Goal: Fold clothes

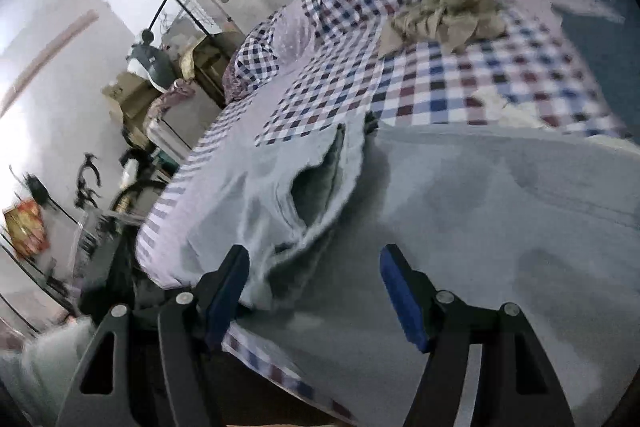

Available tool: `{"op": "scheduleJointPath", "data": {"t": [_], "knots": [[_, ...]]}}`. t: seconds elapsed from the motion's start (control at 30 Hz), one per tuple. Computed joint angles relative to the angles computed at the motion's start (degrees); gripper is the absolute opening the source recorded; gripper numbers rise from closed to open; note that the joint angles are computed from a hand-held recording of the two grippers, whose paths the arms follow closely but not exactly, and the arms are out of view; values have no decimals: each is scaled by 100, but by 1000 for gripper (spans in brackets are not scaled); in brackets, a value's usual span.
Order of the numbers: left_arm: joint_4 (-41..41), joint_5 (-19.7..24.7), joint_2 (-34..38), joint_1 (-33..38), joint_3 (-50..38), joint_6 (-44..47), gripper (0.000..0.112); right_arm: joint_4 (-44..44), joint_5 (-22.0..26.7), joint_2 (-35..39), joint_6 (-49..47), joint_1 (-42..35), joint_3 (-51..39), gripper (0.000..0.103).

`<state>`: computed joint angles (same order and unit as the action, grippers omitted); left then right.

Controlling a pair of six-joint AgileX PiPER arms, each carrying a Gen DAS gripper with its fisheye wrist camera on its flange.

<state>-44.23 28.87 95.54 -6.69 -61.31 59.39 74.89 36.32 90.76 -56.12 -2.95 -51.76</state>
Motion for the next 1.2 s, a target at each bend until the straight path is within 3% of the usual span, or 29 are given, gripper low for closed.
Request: {"op": "scheduleJointPath", "data": {"t": [0.13,0.27,0.37,0.43,0.53,0.7,0.93,1.07,1.2], "knots": [[-265,-244,-345,2,518,484,6,59,199,784,237,95,-821,72],[-415,-98,-502,164,696,529,9,45,-127,1140,271,346,-1167,72],[-481,158,-742,382,792,320,30,253,-467,1224,67,520,-1090,72],[-959,437,-997,772,939,605,61,413,-687,1143,-110,613,-929,72],[-1544,928,-1152,1478,972,843,75,668,-1000,964,-489,756,-698,72],[-2083,1261,-1162,2878,1020,311,78,1044,-1512,484,-1130,966,-311,72],[-2623,2204,-44,4475,676,-635,81,1906,-1605,56,-2196,1141,51,72],[-2808,2701,483,4691,448,-736,81,2246,-1924,-194,-3120,1636,144,72],[-2753,2971,921,4563,158,-1040,81,2176,-2849,-44,-3630,2827,-101,71]]}}
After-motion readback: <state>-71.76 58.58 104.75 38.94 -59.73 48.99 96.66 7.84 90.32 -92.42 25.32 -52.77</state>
